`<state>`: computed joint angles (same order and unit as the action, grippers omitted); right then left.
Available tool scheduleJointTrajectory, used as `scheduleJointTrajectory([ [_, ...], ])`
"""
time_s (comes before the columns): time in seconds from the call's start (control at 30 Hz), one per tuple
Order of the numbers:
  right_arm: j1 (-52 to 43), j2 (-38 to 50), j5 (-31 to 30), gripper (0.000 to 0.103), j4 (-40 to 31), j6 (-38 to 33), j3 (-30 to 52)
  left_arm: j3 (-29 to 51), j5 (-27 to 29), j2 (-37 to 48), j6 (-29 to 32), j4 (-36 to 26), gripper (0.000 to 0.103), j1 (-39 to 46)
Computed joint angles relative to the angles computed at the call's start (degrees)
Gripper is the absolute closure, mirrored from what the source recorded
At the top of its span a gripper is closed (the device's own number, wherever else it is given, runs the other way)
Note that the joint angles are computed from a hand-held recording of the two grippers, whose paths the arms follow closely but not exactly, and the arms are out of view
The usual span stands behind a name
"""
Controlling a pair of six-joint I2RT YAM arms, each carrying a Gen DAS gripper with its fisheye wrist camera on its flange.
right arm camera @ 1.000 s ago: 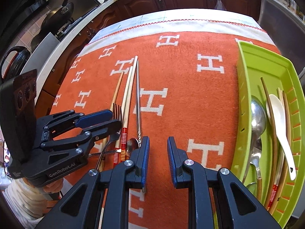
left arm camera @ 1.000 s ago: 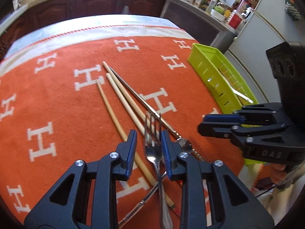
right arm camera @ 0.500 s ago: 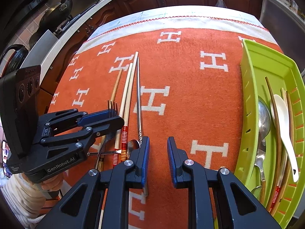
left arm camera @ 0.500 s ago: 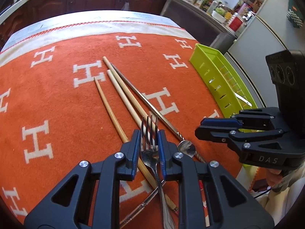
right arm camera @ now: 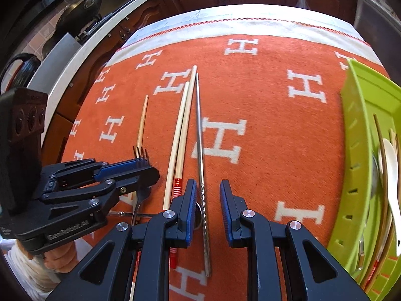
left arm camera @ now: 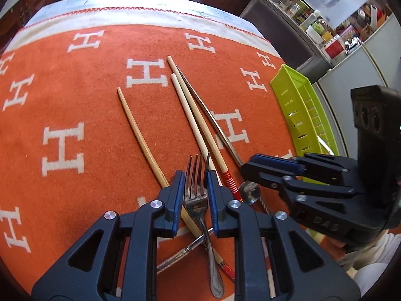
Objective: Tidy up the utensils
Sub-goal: 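Grasp a silver fork with the left tool while the right tool grasps a twisted metal chopstick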
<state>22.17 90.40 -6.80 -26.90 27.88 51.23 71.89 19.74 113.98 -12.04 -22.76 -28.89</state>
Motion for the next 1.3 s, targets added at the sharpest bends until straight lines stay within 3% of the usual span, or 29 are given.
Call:
scheduleJointTrajectory([
  [0.27, 2.7, 2.2, 5.0, 0.084, 1.0, -1.5, 1.7, -1.5, -1.3, -1.0, 0.4, 1.5, 0.088, -0.7],
  [0.43, 3.4, 2.1, 6.6, 0.088, 1.3, -2.0, 1.4, 0.6, 2.6, -0.7, 0.0, -2.6, 0.088, 0.8],
  [0.57, 3.6, 2.2, 6.8, 0.088, 1.3, -1.9, 1.5, 0.3, 3.5, -0.5, 0.1, -2.4, 0.088, 1.1],
  [0.63, 3.8, 2.2, 7.1, 0.088, 1.4, -2.3, 1.5, -0.6, 2.0, -1.1, 0.1, -1.4, 0.089, 0.6],
  [0.7, 4.1, 2.2, 7.6, 0.094, 1.8, -2.6, 1.3, -1.0, -0.2, -1.5, -0.3, -0.8, 0.100, 0.0],
  [0.87, 5.2, 2.5, 9.8, 0.097, 3.0, -3.2, 0.9, -1.3, -3.7, -3.1, -1.6, -1.0, 0.103, -1.5],
  [1.1, 2.7, -0.5, 6.9, 0.098, 3.9, -1.5, -1.6, -1.4, -4.4, -3.0, -1.5, -1.4, 0.103, -2.5],
  [1.3, -0.3, -8.9, 4.2, 0.098, 2.7, -0.3, -5.7, -4.0, -5.0, -7.3, -0.4, -0.2, 0.103, -2.7],
])
